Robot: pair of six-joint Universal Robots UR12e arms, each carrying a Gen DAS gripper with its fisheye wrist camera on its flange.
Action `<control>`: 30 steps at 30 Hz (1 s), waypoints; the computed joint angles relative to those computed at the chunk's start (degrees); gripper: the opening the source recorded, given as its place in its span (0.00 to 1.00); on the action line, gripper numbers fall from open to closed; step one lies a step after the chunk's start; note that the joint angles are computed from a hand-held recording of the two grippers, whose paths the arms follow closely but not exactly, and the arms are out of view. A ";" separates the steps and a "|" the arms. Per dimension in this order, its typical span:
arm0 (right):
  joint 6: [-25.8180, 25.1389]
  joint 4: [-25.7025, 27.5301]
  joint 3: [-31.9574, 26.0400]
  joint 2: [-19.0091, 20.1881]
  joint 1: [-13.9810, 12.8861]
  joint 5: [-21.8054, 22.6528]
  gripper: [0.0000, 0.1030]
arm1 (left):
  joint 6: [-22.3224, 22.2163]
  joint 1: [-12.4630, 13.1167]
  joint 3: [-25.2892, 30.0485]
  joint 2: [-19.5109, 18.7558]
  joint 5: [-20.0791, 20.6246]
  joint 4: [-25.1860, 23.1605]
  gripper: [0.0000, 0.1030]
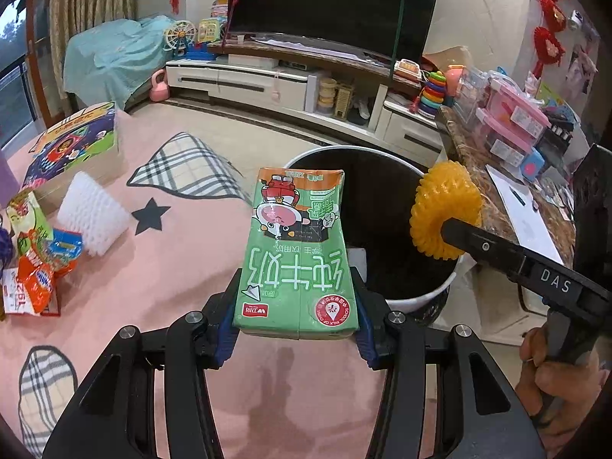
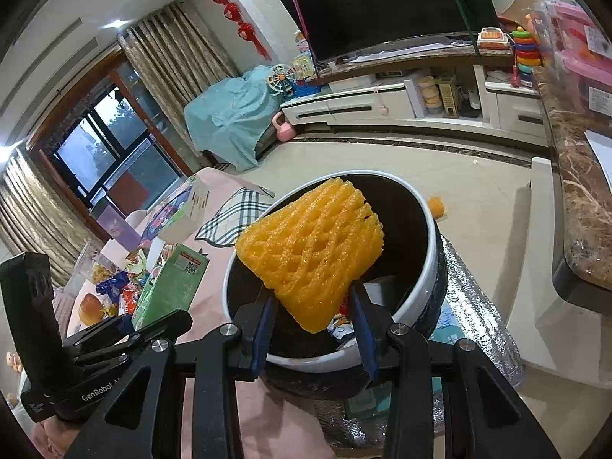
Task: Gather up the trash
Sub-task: 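Carry carton and foam net toward the bin opening, then open left tool to drop green carton while right tool drops orange foam net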
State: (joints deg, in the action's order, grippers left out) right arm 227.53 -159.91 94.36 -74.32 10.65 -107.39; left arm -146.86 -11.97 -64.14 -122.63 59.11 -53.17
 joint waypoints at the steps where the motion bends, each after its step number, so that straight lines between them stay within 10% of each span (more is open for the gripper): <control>1: 0.04 0.14 0.05 -0.03 -0.12 0.09 0.37 | 0.08 -0.14 0.16 -0.11 0.15 -0.04 0.47; 30: -1.50 3.42 -1.00 0.21 -2.70 2.38 0.41 | 0.94 -2.80 5.98 -3.77 3.22 -3.91 0.50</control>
State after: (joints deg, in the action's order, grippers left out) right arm 226.03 -156.49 93.36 -74.11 7.95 -105.01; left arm -145.92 -14.77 -58.15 -126.40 62.33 -57.08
